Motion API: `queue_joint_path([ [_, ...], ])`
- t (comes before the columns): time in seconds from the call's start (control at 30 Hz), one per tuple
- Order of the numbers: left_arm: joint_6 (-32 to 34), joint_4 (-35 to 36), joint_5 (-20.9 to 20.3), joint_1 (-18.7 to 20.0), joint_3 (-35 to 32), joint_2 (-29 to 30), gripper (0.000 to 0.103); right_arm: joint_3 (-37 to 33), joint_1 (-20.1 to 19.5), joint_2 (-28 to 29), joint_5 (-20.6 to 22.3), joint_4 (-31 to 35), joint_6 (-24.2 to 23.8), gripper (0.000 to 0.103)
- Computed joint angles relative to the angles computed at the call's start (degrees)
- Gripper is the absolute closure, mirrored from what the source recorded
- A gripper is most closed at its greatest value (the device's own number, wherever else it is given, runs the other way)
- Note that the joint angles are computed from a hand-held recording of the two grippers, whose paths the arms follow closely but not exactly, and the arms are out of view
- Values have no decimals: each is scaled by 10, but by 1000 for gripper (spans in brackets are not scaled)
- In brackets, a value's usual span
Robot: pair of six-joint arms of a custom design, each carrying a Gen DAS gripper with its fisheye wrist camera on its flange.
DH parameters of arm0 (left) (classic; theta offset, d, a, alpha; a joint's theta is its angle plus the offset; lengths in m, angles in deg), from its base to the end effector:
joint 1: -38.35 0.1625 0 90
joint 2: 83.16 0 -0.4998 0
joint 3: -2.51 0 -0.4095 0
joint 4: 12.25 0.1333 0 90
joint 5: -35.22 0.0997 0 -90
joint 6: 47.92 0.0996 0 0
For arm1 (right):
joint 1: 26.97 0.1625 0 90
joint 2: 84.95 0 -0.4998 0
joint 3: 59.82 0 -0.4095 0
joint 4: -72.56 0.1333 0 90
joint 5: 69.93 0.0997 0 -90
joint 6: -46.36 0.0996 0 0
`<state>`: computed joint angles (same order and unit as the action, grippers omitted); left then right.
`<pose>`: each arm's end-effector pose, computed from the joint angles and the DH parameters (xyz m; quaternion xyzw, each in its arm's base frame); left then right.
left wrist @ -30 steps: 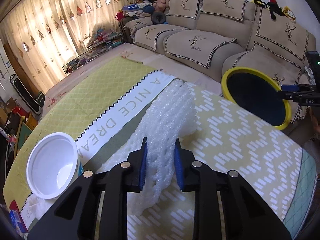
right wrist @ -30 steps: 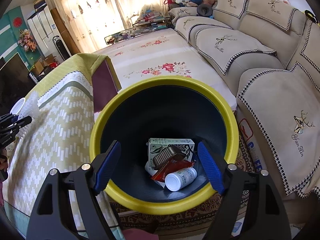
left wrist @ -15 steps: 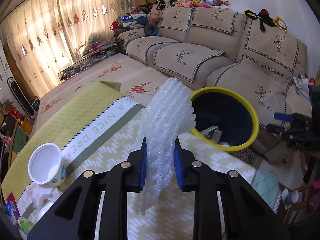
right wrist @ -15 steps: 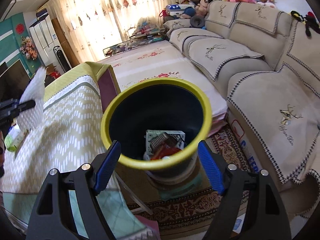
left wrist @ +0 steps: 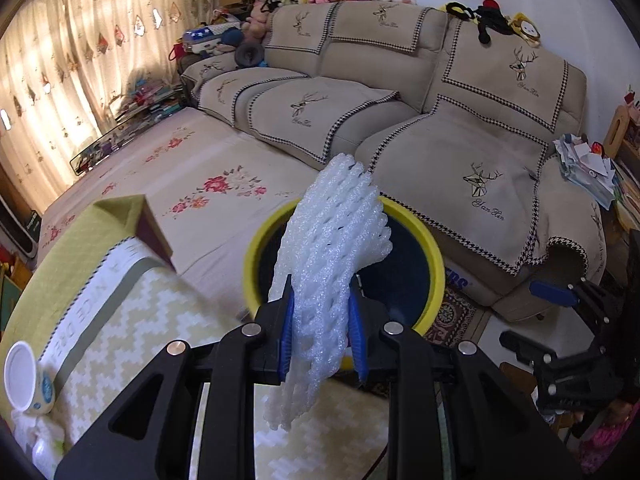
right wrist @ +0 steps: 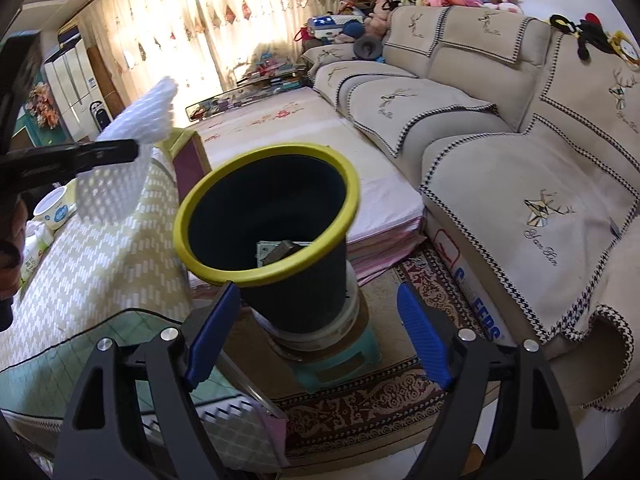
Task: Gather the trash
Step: 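Carry the foam net with the left gripper over the bin and release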
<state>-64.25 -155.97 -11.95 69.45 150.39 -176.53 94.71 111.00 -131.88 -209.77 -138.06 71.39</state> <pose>-0.1591 -0.3307 0.2536 0.3403 0.8665 -0.2178 0.2931 0.2827 -0.1779 0.0972 0.1324 -0.8926 0.3317 0.2754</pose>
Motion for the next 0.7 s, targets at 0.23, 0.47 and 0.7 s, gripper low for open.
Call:
queue_joint_path([
  [0.23, 40, -116, -3, 45, -30, 145, 79, 30, -25, 6, 9, -49, 0, 26],
  [0.47, 59, -167, -5, 90, -63, 237, 72, 55, -51, 13, 11, -102, -4, 25],
  [0.7, 55, -189, -3, 101, -60, 258, 45, 60, -68, 18, 20, -123, -15, 24],
])
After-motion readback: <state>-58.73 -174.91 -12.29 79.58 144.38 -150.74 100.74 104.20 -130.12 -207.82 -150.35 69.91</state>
